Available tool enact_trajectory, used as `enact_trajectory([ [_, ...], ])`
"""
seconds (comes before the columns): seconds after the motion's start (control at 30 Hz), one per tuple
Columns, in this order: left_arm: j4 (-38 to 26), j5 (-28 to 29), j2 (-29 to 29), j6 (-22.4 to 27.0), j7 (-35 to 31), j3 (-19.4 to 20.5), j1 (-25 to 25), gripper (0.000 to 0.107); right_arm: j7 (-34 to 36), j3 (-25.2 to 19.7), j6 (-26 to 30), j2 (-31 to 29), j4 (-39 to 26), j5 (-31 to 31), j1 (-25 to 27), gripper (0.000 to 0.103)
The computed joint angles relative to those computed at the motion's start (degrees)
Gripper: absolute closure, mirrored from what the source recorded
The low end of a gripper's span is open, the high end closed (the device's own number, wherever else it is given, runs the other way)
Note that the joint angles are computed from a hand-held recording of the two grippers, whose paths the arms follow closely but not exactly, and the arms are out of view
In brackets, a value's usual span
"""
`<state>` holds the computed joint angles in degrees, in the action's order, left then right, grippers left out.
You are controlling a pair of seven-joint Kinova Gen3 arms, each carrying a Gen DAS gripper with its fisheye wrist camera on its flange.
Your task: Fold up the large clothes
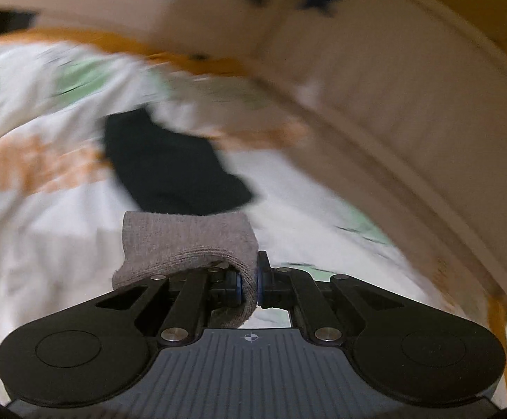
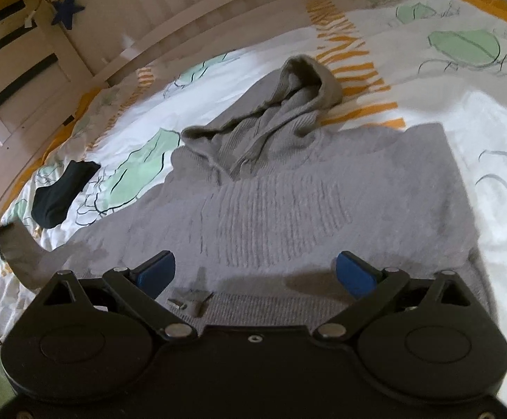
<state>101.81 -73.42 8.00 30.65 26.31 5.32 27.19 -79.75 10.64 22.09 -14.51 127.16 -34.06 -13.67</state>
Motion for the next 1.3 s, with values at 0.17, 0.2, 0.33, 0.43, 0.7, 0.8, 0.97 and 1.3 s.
enact_trajectory([
  [0.17, -4.68, -3.91, 3.38, -4.57, -4.98, 2.06, 4.65, 0.100, -2.99, -2.82, -1.75, -0.56, -0.10, 4.55, 1.96, 0.004],
  [0.2, -5.33, -3.34, 4.04, -6.03, -6.30, 1.00, 6.20, 0.100, -3.26, -2.67, -1.79, -0.50, -0.16, 5.02, 1.76, 0.004],
  [0.33, -8.61, 3.26, 7.94, -12.18, -15.44, 4.22, 5.76, 0.100, -4.06, -1.88, -1.46, -0.06, -0.50, 5.73, 1.02, 0.004],
  [0.43, -11.25, 7.89, 11.69, -12.20, -22.43, 10.24, 3.13, 0.100, -4.62, -2.08, -1.37, 0.04, -0.61, 6.46, 1.17, 0.004],
  [0.7, -16.31, 16.05, 21.32, -11.28, -41.07, 29.47, -8.22, 0.100, -5.78, -2.11, -1.48, -0.16, -0.63, 7.81, 1.78, 0.004],
  [0.8, -17.10, 20.47, 25.67, -9.50, -48.06, 37.43, -12.66, 0.093, -6.53, -2.22, -1.16, 0.07, -0.92, 8.59, 2.39, 0.004],
  [0.97, -15.93, 30.47, 32.27, -11.51, -59.71, 50.68, -23.24, 0.047, -9.45, -4.19, 0.24, 1.20, -1.71, 11.63, 5.14, 0.004],
  [1.3, -18.99, 50.31, 28.69, -10.21, -80.32, 51.10, -25.74, 0.029, -16.05, -11.76, 2.89, 4.64, -2.68, 25.16, 9.10, 0.003],
])
